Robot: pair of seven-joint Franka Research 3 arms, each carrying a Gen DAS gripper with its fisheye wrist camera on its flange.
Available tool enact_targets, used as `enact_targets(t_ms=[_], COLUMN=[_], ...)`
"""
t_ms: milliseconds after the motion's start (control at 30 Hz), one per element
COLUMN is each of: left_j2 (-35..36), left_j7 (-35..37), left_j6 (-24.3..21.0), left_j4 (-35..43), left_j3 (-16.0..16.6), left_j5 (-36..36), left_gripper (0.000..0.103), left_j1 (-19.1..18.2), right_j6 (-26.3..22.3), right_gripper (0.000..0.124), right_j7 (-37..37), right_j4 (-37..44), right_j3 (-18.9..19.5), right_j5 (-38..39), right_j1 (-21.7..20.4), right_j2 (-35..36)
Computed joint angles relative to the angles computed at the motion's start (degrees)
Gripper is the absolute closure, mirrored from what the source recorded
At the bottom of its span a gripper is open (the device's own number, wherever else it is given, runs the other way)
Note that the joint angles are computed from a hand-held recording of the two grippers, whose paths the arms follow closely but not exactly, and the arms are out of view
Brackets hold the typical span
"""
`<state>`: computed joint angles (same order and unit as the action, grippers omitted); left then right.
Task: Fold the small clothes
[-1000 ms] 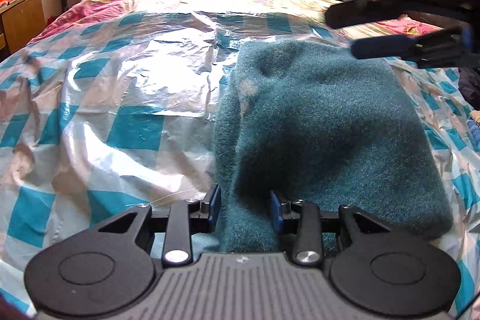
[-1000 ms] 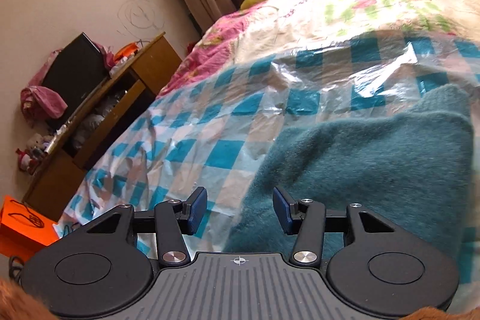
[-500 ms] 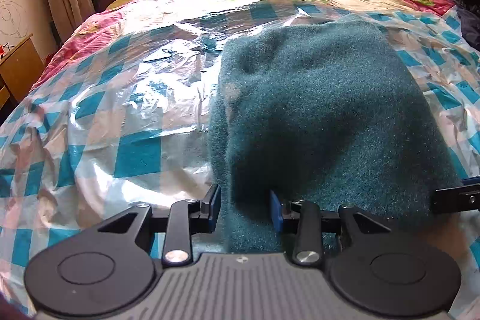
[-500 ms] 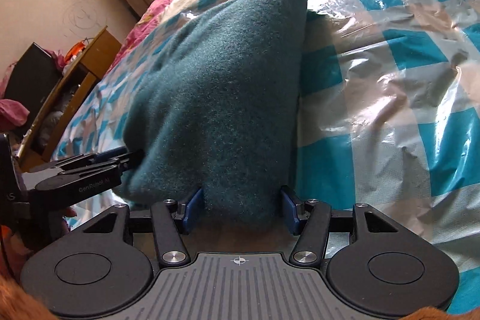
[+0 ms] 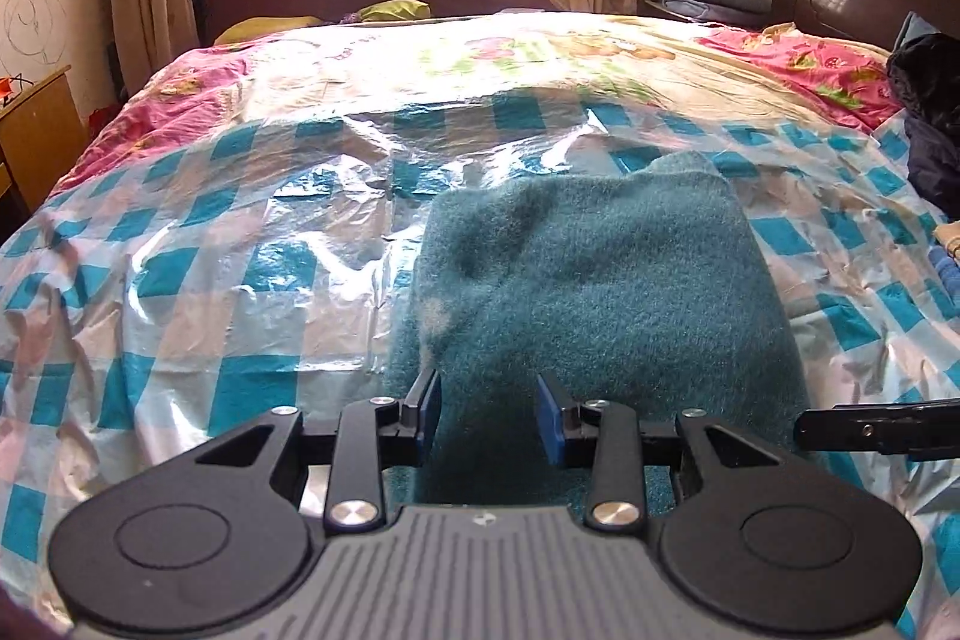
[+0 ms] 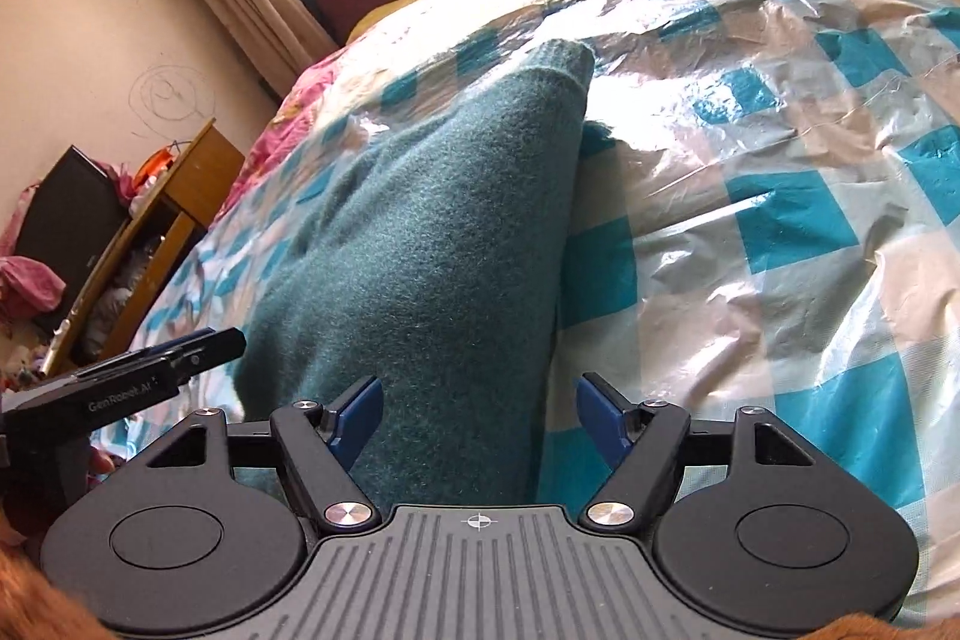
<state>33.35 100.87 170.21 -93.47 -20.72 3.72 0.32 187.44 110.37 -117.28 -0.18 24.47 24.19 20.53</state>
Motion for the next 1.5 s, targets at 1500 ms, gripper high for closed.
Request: enact_targets(t_ms=[1500], left_j2=[-2.7], left_j7=[24.9], left_j6=[-7.6], left_j4=[-11.3], left_j3=[-18.0], left_j5=[-28.6], left_gripper=[0.051], left_j1=[15.5], right_j6=[-16.3], right_gripper=[0.068], right_j7=[-12.0], right_j4=[-3.6], right_j3=[7.9], right_j5=[4.4], right_j1=[-8.7], right_j2=[-7.9])
